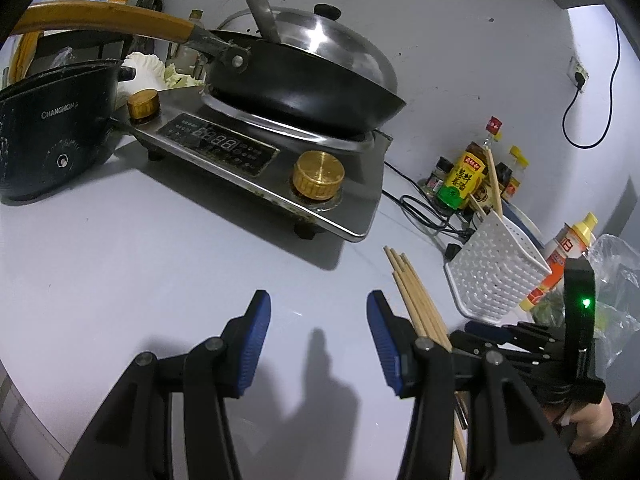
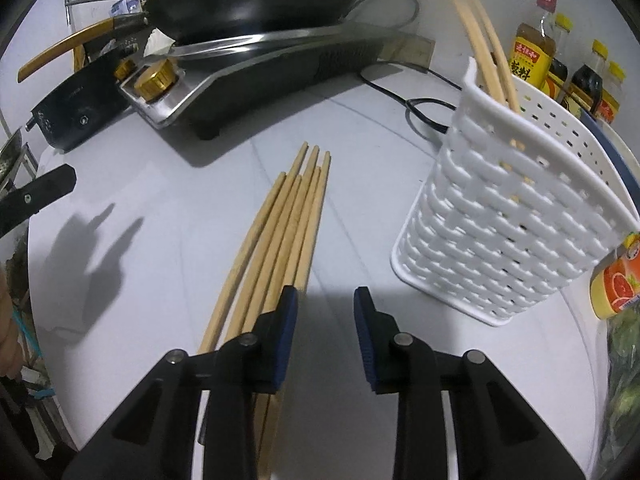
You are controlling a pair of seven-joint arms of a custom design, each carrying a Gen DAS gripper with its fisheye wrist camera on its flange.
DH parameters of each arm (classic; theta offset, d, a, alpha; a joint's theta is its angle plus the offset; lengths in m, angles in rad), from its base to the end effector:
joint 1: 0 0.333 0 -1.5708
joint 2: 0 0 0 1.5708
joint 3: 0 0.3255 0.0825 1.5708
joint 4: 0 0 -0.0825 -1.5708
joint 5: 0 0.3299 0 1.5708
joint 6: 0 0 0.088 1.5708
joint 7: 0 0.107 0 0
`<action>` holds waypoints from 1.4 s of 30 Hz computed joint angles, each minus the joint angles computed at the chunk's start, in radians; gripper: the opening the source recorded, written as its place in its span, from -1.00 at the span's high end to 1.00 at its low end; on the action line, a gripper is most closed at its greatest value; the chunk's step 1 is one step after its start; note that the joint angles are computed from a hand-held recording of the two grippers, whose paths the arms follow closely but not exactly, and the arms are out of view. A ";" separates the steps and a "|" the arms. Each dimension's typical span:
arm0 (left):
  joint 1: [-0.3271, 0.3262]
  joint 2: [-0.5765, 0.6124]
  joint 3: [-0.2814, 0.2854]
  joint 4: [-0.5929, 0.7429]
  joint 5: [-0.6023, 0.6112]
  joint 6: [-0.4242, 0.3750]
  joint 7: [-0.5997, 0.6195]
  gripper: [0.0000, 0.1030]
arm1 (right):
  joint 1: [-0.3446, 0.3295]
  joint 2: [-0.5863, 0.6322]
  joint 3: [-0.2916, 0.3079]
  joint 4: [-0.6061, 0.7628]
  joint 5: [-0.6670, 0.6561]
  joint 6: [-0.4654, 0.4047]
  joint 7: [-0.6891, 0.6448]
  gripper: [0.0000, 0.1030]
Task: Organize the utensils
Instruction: 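Move both tools back to the chopstick pile and grasp one with the right tool, then grasp a bamboo chopstick from the pile with the left tool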
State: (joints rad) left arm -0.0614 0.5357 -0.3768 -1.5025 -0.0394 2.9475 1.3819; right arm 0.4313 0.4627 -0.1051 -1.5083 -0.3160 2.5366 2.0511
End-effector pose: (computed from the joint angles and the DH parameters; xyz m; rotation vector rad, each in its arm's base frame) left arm 0.6636 -0.2313 0.5177 -1.7606 1.8872 -1.2821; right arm 0.6439 0.2374 0.4924 -1.9505 1.8013 -0.6564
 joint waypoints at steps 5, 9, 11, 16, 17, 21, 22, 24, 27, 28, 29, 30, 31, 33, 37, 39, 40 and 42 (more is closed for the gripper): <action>-0.003 0.002 0.003 0.006 0.003 -0.006 0.000 0.03 | -0.004 0.028 0.009 0.043 0.021 -0.025 -0.020 0.51; -0.017 0.009 0.015 0.020 0.012 -0.022 -0.011 0.03 | -0.008 0.020 0.011 0.018 0.038 0.005 -0.027 0.62; -0.024 0.014 0.019 0.030 0.017 -0.032 -0.013 0.03 | -0.008 0.018 0.009 0.013 0.041 0.011 -0.033 0.78; -0.055 0.030 0.035 0.069 0.036 -0.066 -0.018 0.03 | -0.032 -0.002 0.031 -0.026 0.087 0.059 -0.081 0.89; -0.063 0.033 0.041 0.077 0.041 -0.073 -0.020 0.03 | -0.038 -0.013 0.036 -0.048 0.100 0.082 -0.092 0.89; -0.098 0.056 0.060 0.129 0.063 -0.128 -0.028 0.03 | -0.048 -0.053 0.043 -0.115 0.138 0.149 -0.124 0.89; -0.107 0.062 0.064 0.141 0.068 -0.140 -0.028 0.03 | -0.051 -0.064 0.043 -0.131 0.146 0.166 -0.131 0.89; -0.123 0.070 0.070 0.159 0.078 -0.161 -0.026 0.03 | -0.055 -0.086 0.043 -0.161 0.159 0.198 -0.141 0.89; -0.155 0.093 0.080 0.209 0.099 -0.211 -0.020 0.03 | -0.064 -0.118 0.049 -0.208 0.186 0.244 -0.158 0.89; -0.169 0.106 0.084 0.235 0.107 -0.233 -0.016 0.03 | -0.072 -0.130 0.056 -0.227 0.201 0.259 -0.173 0.89; -0.183 0.118 0.088 0.260 0.115 -0.256 -0.012 0.03 | -0.077 -0.143 0.060 -0.247 0.213 0.275 -0.182 0.89; -0.197 0.130 0.094 0.282 0.122 -0.276 -0.012 0.03 | -0.082 -0.153 0.063 -0.262 0.224 0.287 -0.194 0.89; -0.215 0.148 0.102 0.318 0.132 -0.307 -0.012 0.03 | -0.086 -0.163 0.066 -0.276 0.234 0.298 -0.204 0.89; -0.243 0.182 0.116 0.384 0.144 -0.362 -0.018 0.03 | -0.096 -0.178 0.074 -0.303 0.259 0.323 -0.228 0.89; -0.293 0.241 0.146 0.498 0.170 -0.445 -0.031 0.03 | -0.107 -0.209 0.080 -0.360 0.296 0.374 -0.259 0.89; -0.315 0.271 0.162 0.555 0.188 -0.485 -0.035 0.03 | -0.109 -0.209 0.079 -0.364 0.309 0.384 -0.268 0.89; -0.322 0.285 0.167 0.582 0.193 -0.506 -0.034 0.03 | -0.112 -0.212 0.081 -0.369 0.318 0.391 -0.276 0.89; -0.335 0.317 0.175 0.641 0.197 -0.548 -0.035 0.03 | -0.120 -0.222 0.083 -0.388 0.337 0.406 -0.292 0.89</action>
